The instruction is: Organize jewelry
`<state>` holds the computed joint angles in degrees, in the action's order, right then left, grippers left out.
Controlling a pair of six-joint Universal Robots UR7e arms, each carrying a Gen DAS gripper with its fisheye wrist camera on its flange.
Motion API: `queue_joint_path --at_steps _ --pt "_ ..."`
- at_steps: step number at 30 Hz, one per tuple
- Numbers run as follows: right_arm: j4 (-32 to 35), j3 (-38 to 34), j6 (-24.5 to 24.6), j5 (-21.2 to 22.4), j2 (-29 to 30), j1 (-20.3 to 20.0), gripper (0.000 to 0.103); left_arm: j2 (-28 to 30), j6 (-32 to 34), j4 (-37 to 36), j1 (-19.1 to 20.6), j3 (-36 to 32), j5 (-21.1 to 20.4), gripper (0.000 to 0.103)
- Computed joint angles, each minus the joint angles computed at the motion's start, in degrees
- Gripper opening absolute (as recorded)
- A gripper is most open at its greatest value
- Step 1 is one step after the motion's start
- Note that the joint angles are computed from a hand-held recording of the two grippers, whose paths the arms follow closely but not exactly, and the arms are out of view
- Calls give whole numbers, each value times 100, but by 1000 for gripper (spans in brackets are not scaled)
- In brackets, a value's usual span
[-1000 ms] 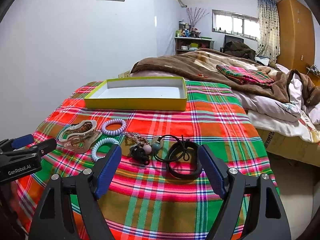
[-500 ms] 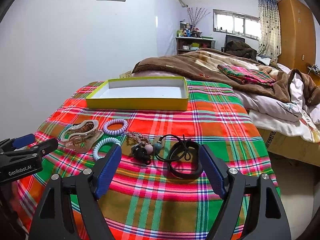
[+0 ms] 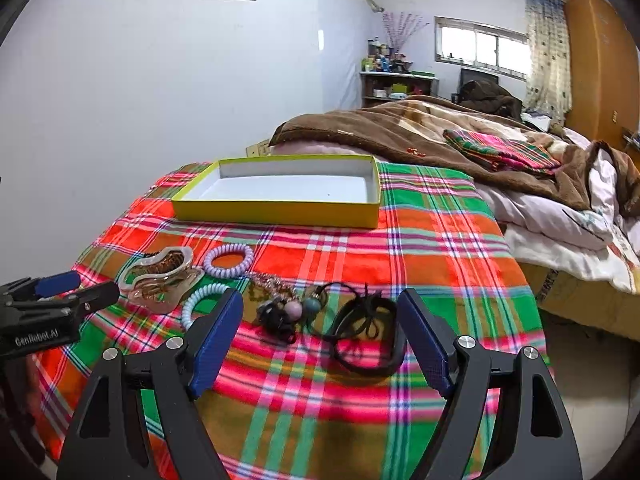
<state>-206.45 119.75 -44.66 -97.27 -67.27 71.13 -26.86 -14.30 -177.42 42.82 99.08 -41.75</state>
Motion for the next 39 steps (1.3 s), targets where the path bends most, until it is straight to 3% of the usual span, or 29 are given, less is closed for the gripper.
queue_joint_path --at_steps 4,8,10,16,20,22,26,30,33,39 --pt "810 -376 -80 -4 -56 -14 79 -68 -29 314 175 -164 -453 78" --pt "1288 -638 -156 45 -38 -48 79 -39 97 290 232 -265 -599 77" --pt "1552 -766 -156 96 -38 -86 75 -48 97 402 306 -348 -816 77" --pt "2749 -1225 -436 9 -9 -152 62 -24 241 582 373 -523 -891 77" --pt "3256 -1414 -676 107 27 -170 61 -9 247 677 426 -636 -1022 77" --pt "3553 -1535 -709 111 52 -176 52 -15 253 728 456 -673 -1083 77" --pt "3900 -1674 -795 21 90 -156 40 6 274 903 475 -756 -1104 77" --pt "3932 -1652 -943 -49 82 -136 13 28 353 953 484 -813 -1148 77" --pt "3959 -1615 -967 6 46 -156 4 29 422 935 487 -813 -1218 77" --pt "3862 -1487 -953 126 -51 -177 3 39 380 1058 498 -857 -1105 77"
